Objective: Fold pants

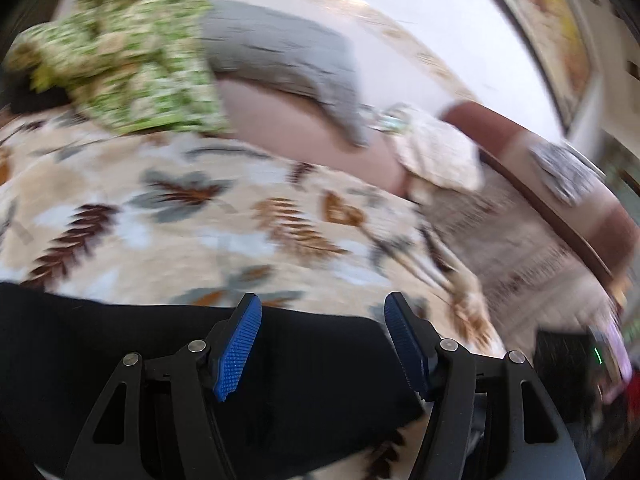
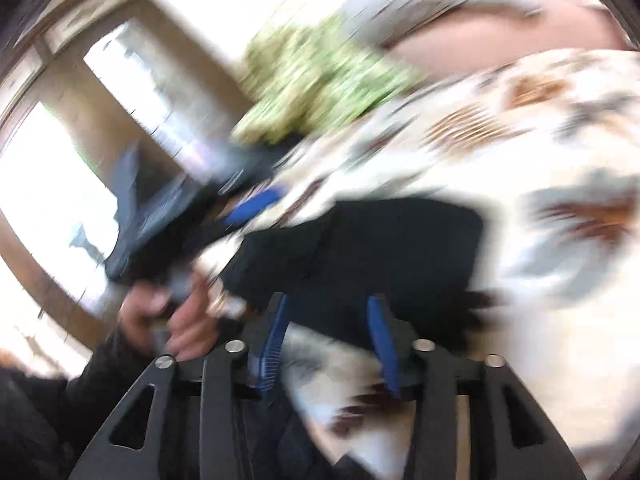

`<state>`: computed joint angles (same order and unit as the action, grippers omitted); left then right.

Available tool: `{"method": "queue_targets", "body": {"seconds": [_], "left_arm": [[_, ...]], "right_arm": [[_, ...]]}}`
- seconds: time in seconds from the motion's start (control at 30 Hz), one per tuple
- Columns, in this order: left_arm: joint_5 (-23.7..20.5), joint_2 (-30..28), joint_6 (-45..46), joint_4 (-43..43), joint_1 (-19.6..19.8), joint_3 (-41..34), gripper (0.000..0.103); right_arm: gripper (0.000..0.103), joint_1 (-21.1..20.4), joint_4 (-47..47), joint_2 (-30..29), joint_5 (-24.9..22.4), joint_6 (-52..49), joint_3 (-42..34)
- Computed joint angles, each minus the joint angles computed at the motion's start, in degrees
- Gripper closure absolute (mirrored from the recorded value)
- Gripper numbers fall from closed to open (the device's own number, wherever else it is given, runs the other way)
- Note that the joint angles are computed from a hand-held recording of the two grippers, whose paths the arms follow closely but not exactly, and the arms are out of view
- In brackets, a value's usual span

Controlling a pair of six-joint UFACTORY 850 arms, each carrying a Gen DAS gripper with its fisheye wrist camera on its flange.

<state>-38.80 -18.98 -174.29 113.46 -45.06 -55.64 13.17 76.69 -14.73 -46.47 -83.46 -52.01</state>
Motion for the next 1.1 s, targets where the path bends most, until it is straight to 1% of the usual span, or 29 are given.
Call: {"method": "queue_targets", "body": {"seconds": [0.03, 0.07, 0.1, 0.13, 0.17, 0.2, 0.23, 0.27, 0.3, 0.33, 0.37, 0.4, 0.43, 0.53, 0.63, 0.67, 0.7, 0.73, 0.77, 0.83, 0.87, 0.9, 0.97, 1.0, 1.03, 1.07, 1.1], "left_arm": [[1.07, -0.19, -0.52, 2.63, 0.15, -0.12, 0.044], [2.12, -0.64, 0.45, 2.87, 0.26, -0.71, 0.047], [3.53, -1.38, 3.38, 0.70, 0.43, -1.77, 0.049], [5.26, -2.38, 8.08, -3.86, 0.85, -3.13, 0.054], [6.47, -3.26, 13.57, -9.86, 1.15, -4.53, 0.064], [7.19, -4.06, 18.46, -15.75, 1.42, -5.67, 0.069], [7.81, -4.45, 20.95, -19.95, 1.73, -6.13, 0.073], [8.64, -4.51, 21.05, -22.93, 2.06, -6.02, 0.073], [9.70, -4.62, 19.27, -24.46, 2.32, -5.63, 0.073], [11.89, -5.12, 18.20, -28.25, 2.74, -5.36, 0.076], [13.85, -5.69, 14.73, -30.60, 2.87, -4.65, 0.087], [13.40, -5.75, 11.79, -30.56, 2.29, -4.32, 0.089], [10.95, -5.96, 11.24, -31.61, 1.14, -4.34, 0.090], [7.57, -7.27, 14.41, -36.15, -0.52, -5.86, 0.089], [5.21, -8.44, 16.11, -38.80, -1.85, -7.58, 0.089], [4.71, -8.66, 16.41, -39.16, -2.02, -7.85, 0.089], [4.07, -9.04, 17.13, -39.94, -2.27, -8.48, 0.089], [3.09, -10.12, 19.11, -41.85, -2.92, -10.39, 0.090], [2.35, -10.05, 19.92, -42.75, -3.59, -10.55, 0.090], [1.27, -10.25, 21.43, -44.13, -4.36, -11.43, 0.090], [1.05, -10.40, 22.14, -44.51, -4.43, -11.70, 0.090], [1.04, -10.35, 22.18, -44.43, -4.43, -11.66, 0.090], [1.36, -10.00, 21.66, -43.96, -4.41, -11.33, 0.090], [1.70, -9.70, 21.29, -43.72, -4.34, -11.05, 0.090], [1.45, -9.07, 20.91, -43.75, -4.27, -10.74, 0.090], [0.44, -8.30, 21.63, -43.90, -4.19, -10.57, 0.088], [-1.79, -7.85, 22.36, -42.81, -4.39, -10.94, 0.086]], "right_arm": [[0.059, -0.71, -0.11, 0.78, 3.91, 0.67, 0.32], [0.068, -0.99, -0.70, 1.15, 7.07, 1.30, 0.48], [0.080, -1.22, -1.72, 0.86, 7.89, 2.03, 0.29], [0.087, -1.15, -2.90, 0.34, 7.24, 2.53, -0.05], [0.094, -0.57, -2.99, 0.43, 7.81, 1.72, 0.09], [0.096, 0.37, -2.45, 0.64, 8.91, -0.22, 0.36], [0.096, 1.26, -1.85, 0.64, 9.62, -1.78, 0.43], [0.097, 2.10, -1.76, 0.34, 10.46, -1.95, 0.23], [0.097, 2.84, -2.56, 0.09, 11.49, -0.92, 0.09], [0.098, 3.91, -5.77, -0.87, 13.43, 2.50, -0.72], [0.103, 5.09, -11.36, -2.51, 15.67, 8.29, -1.82], [0.103, 5.95, -14.57, -3.65, 17.29, 11.69, -2.04], [0.103, 5.94, -15.37, -4.14, 17.17, 12.88, -2.61], [0.103, 4.90, -18.08, -4.67, 14.13, 15.46, -3.85], [0.103, 3.08, -15.79, -5.69, 9.31, 14.89, -5.10], [0.103, 2.64, -14.43, -5.51, 8.89, 13.90, -5.13], [0.097, 2.76, -11.82, -5.00, 10.68, 12.03, -5.05], [0.096, 3.04, -8.55, -4.55, 12.73, 9.35, -5.07], [0.096, 3.32, -6.98, -4.47, 13.91, 7.93, -5.28], [0.096, 4.42, -4.30, -6.58, 16.26, 6.31, -7.87], [0.096, 4.85, -5.01, -7.99, 16.27, 7.40, -9.36], [0.098, 5.54, -7.03, -9.63, 16.88, 9.22, -11.01], [0.103, 7.54, -15.47, -12.98, 20.36, 16.39, -13.62], [0.103, 8.26, -17.22, -13.71, 21.72, 17.56, -13.83], [0.103, 8.60, -16.74, -13.39, 22.72, 17.05, -13.49], [0.103, 8.92, -17.82, -12.98, 23.50, 18.14, -13.19], [0.103, 9.15, -18.80, -12.61, 23.95, 18.90, -12.95]]}}
